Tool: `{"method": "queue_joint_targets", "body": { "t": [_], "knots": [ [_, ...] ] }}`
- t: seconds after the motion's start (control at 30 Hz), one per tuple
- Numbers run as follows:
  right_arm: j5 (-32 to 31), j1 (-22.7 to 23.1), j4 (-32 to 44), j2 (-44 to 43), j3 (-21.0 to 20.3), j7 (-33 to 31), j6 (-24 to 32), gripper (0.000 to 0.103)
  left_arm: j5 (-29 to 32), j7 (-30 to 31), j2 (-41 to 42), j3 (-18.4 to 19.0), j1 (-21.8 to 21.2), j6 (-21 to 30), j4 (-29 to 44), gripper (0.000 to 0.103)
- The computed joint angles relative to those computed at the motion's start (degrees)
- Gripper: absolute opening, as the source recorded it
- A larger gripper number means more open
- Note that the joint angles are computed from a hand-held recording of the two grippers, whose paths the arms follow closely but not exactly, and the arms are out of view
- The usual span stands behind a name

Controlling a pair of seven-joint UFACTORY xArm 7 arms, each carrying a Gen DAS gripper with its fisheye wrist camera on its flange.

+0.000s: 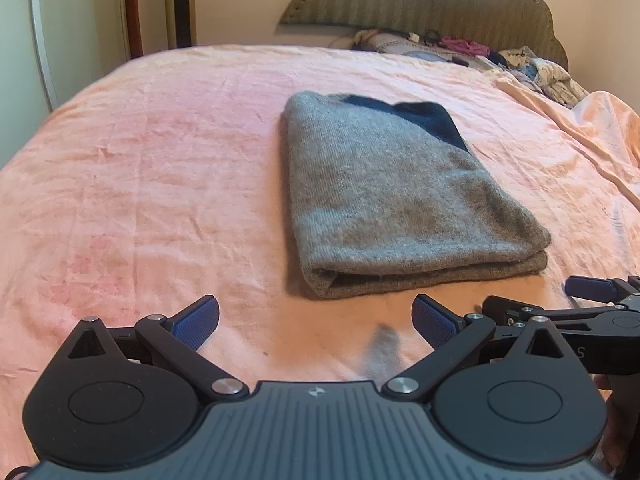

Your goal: Fold small clothes

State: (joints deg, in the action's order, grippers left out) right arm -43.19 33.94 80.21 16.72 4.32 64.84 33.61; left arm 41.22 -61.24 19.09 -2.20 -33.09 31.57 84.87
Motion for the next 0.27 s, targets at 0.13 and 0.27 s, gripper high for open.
{"method": "queue_joint_targets", "body": {
  "t": [0.13, 0.27],
  "knots": [
    [-0.6, -0.2, -0.8, -0.8, -0.3, 1.1, -1.4, 0.103, 0.9, -1.6, -0.7, -0.1, 0.7, 0.1, -0.7, 0.103],
    [-1.8, -2.6, -3.7, -3.9, -1.2, 2.4, -4.9, 0.103, -0.1, 1.4, -3.1, 0.0, 2.9, -2.0, -3.0, 0.103]
  ]
}}
